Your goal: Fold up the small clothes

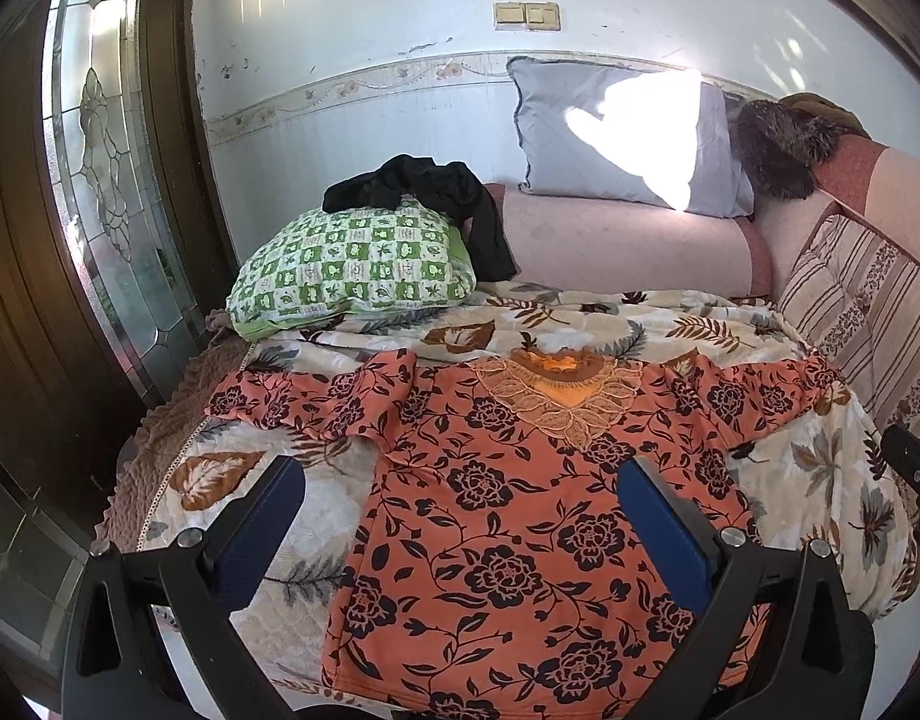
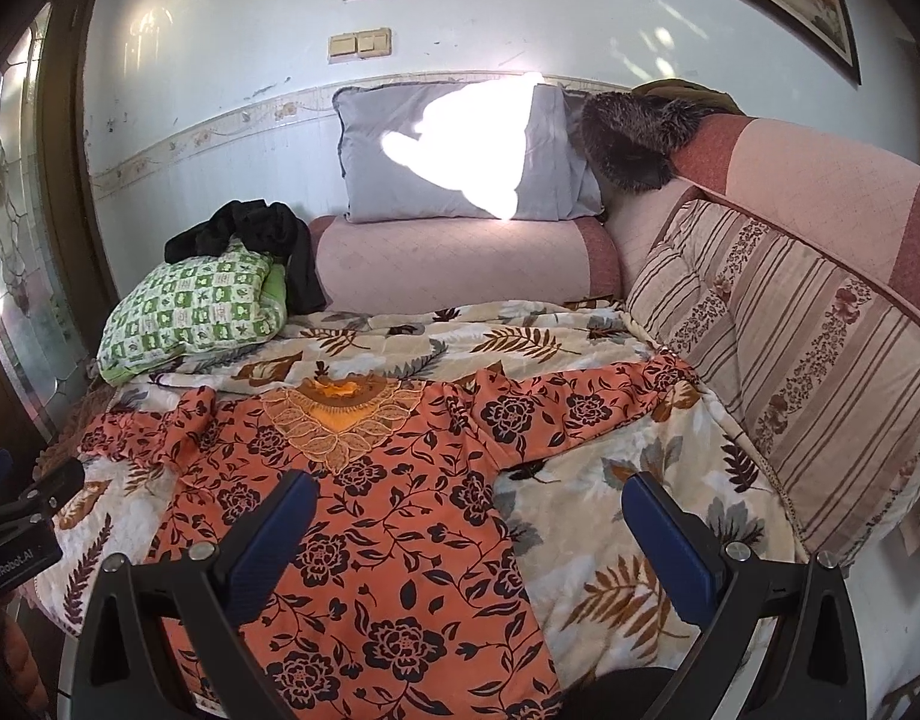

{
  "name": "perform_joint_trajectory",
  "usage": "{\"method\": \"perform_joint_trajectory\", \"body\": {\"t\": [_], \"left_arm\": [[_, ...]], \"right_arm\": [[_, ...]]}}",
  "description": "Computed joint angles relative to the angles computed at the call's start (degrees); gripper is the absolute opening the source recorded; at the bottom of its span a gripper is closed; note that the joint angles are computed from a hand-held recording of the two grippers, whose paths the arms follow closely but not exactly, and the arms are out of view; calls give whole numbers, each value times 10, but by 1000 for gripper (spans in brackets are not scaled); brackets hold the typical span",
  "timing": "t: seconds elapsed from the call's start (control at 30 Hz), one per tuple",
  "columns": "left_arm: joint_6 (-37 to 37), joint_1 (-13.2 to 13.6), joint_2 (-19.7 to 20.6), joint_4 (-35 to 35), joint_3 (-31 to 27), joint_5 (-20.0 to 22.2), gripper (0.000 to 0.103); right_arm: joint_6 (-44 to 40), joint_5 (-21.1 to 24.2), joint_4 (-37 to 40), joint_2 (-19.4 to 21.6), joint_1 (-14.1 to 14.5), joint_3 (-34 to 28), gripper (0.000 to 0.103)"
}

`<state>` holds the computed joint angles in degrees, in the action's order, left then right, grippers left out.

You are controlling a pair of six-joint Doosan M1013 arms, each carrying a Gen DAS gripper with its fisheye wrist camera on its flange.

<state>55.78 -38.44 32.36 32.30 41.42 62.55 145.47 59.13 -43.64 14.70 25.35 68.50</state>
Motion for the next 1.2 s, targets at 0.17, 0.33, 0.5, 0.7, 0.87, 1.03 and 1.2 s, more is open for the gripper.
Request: {"method": "perform_joint_trajectory", "body": {"t": [0.17, 0.33, 0.5, 0.7, 0.87, 1.03, 1.2], "left_arm": [[-24, 4, -12, 19, 21, -10, 103], [-37, 9, -19, 24, 36, -16, 103], [-47, 12, -23, 30, 44, -17, 103], [-52, 14, -24, 34, 49, -12, 103], [-52, 15, -23, 31, 49, -13, 103], [-51, 15, -22, 30, 47, -13, 103], [-48, 16, -20, 27, 45, -12, 103]], "right_arm": [[-14, 0, 2, 9, 9, -11, 103], [-26, -1, 6, 17, 15, -21, 103], [-33, -1, 10, 24, 19, -29, 103], [-47, -2, 30, 32, 19, -37, 103], [-52, -1, 30, 37, 21, -41, 103], [-52, 1, 33, 39, 20, -42, 103], [-53, 0, 36, 39, 19, -41, 103]]}}
